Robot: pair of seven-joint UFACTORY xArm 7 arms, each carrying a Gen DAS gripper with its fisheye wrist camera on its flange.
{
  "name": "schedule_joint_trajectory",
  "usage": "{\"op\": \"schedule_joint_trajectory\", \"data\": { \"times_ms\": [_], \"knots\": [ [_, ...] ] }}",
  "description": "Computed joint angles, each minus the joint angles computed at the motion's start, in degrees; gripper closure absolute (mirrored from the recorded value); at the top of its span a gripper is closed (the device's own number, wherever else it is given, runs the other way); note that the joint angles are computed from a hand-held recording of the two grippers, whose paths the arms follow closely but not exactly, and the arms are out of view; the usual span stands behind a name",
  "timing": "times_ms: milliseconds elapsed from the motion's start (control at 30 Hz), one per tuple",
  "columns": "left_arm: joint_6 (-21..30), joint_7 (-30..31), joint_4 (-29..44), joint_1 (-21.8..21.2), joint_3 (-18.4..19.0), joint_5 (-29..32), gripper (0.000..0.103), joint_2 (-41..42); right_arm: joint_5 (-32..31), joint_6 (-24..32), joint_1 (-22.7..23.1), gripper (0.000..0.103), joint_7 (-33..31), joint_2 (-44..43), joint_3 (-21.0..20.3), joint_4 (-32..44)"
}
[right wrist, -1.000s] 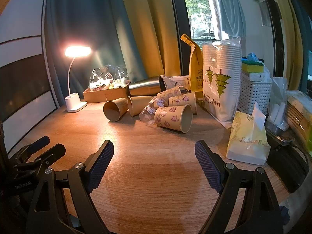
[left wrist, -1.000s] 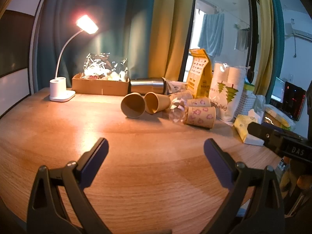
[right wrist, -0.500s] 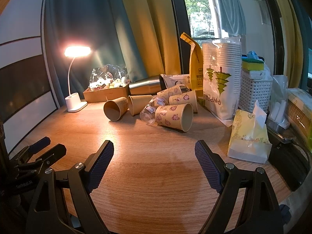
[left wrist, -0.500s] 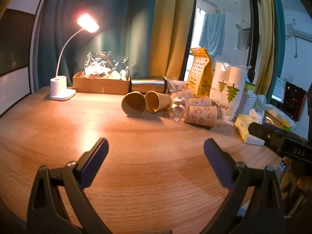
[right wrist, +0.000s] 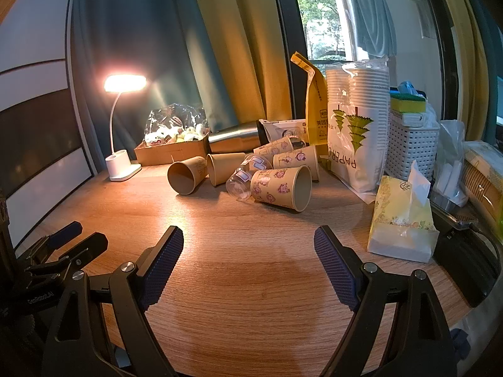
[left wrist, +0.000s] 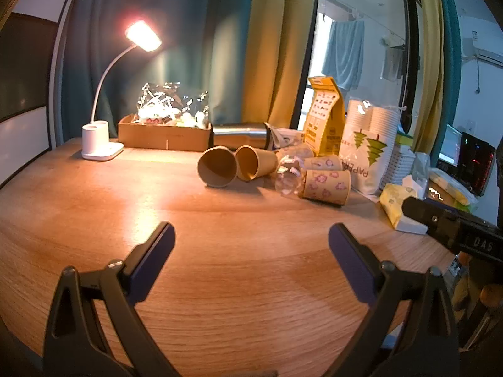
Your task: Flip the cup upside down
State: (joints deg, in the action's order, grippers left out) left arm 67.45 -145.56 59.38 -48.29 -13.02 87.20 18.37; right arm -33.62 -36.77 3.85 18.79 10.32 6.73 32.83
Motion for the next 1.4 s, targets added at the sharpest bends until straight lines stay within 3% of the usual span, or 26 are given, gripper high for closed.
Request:
{"op": "schedule_joint_trajectory", "data": {
  "times_ms": [767, 1033, 1233, 1333, 1400],
  "knots": [
    [-1.3, 0.9, -0.4, 0.7, 0.0, 0.1, 0.004, -0.5, -0.1, 0.1, 0.0, 0.015, 0.2, 0.4, 0.1, 0.2],
    [-13.6, 6.6, 0.3, 6.2, 1.7, 0.4, 0.004, -1.7, -4.3, 4.3, -2.9, 0.015, 5.9, 3.0, 1.1, 4.6],
    [-22.9, 14.8, 6.0, 10.4, 4.1, -0.1, 0.004, 1.5, -5.8, 9.4, -6.0, 0.015, 8.6, 6.6, 3.0, 10.3],
    [-28.5, 21.7, 11.2, 12.3, 5.8, -2.1, 0.004, 5.0, -12.2, 14.4, -12.2, 0.015, 14.1, 9.6, 8.2, 15.4],
    [-32.8, 29.7, 15.5, 13.9, 6.9, -5.4, 0.004, 7.4, -16.0, 16.3, -17.2, 0.015, 16.9, 11.8, 12.6, 18.1]
  ]
}}
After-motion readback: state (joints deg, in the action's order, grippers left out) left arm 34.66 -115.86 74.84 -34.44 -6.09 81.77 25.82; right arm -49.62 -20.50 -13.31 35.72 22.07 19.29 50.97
